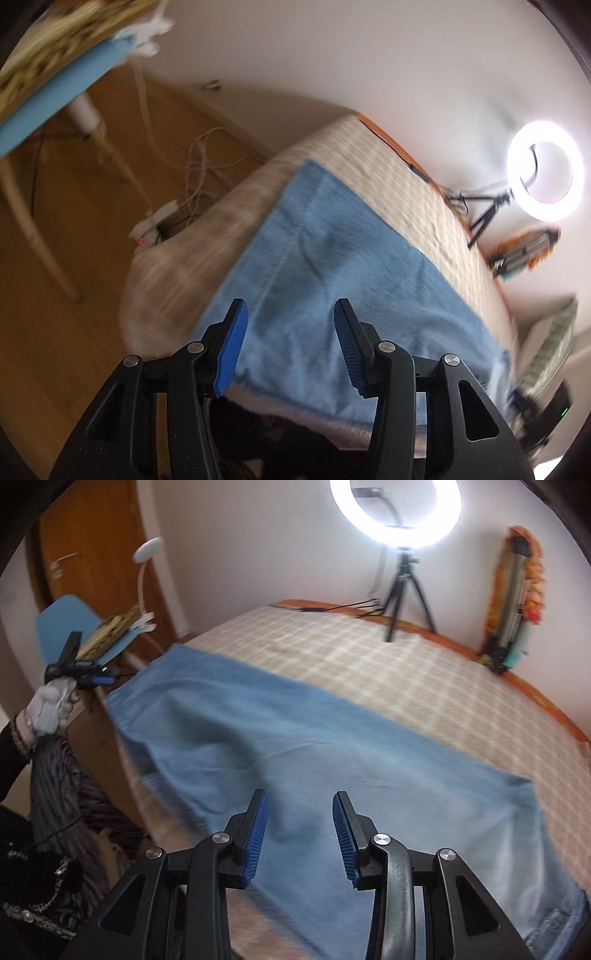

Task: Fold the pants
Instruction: 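Move the left tool to the jeans leg hem and close on it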

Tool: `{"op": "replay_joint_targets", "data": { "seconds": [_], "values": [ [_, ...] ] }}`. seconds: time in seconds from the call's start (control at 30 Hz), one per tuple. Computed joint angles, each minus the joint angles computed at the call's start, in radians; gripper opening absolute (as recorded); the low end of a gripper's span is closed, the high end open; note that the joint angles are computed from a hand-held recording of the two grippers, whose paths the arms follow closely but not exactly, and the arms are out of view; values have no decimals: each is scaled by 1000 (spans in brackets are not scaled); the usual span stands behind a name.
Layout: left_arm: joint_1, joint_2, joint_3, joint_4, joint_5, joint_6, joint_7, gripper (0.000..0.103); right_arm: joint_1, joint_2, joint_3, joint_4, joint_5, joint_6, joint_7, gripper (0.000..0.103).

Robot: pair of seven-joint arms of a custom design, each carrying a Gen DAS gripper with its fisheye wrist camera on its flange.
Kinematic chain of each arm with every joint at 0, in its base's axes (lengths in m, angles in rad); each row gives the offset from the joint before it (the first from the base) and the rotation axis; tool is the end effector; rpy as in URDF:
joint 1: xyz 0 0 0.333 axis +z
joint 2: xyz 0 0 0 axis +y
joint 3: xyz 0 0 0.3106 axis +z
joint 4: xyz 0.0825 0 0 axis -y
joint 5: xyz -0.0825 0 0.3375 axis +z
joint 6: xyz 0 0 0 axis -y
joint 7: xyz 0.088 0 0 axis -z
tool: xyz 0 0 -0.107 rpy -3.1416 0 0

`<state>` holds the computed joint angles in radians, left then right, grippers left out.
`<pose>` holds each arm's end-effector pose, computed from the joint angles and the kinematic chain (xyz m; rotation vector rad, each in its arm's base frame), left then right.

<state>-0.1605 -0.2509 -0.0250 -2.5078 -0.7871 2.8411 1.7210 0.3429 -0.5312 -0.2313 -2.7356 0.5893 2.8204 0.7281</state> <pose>0.4381 -0.0449 0.4519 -2.3732 1.6540 -1.0425 0.3672 0.0099 0.4577 -2.0835 1.3211 -0.3991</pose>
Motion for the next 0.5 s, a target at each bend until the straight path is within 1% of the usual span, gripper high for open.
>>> {"op": "replay_joint_targets", "data": {
  "seconds": [0.07, 0.13, 0.2, 0.27, 0.33, 0.4, 0.43, 0.47, 0.5],
  "values": [
    [-10, -17, 20, -26, -57, -3, 13, 47, 40, 3, 6, -7, 19, -1, -16, 38],
    [-9, -32, 26, -55, -94, 8, 12, 47, 73, 11, 14, -12, 37, 1, -31, 38],
    [-34, -45, 55, -77, -184, 8, 62, 47, 100, 24, 27, -11, 51, 8, -41, 38],
    [-48, -30, 67, -73, -275, -7, 107, 47, 116, 41, 34, -6, 59, 15, -55, 40],
    [-36, -16, 52, -75, -310, -17, 126, 48, 125, 49, 41, -4, 69, 16, -60, 41],
    [-25, 4, 36, -66, -356, -20, 149, 51, 128, 54, 46, 0, 78, 15, -61, 41],
    [-25, 18, 35, -59, -405, -26, 179, 55, 130, 58, 46, 2, 85, 18, -64, 41],
    [-19, 27, 30, -54, -441, -33, 196, 55, 133, 61, 44, 6, 92, 17, -68, 41],
    [-18, 41, 31, -45, -519, -44, 239, 55, 134, 60, 44, 5, 98, 14, -71, 41]
  ]
}}
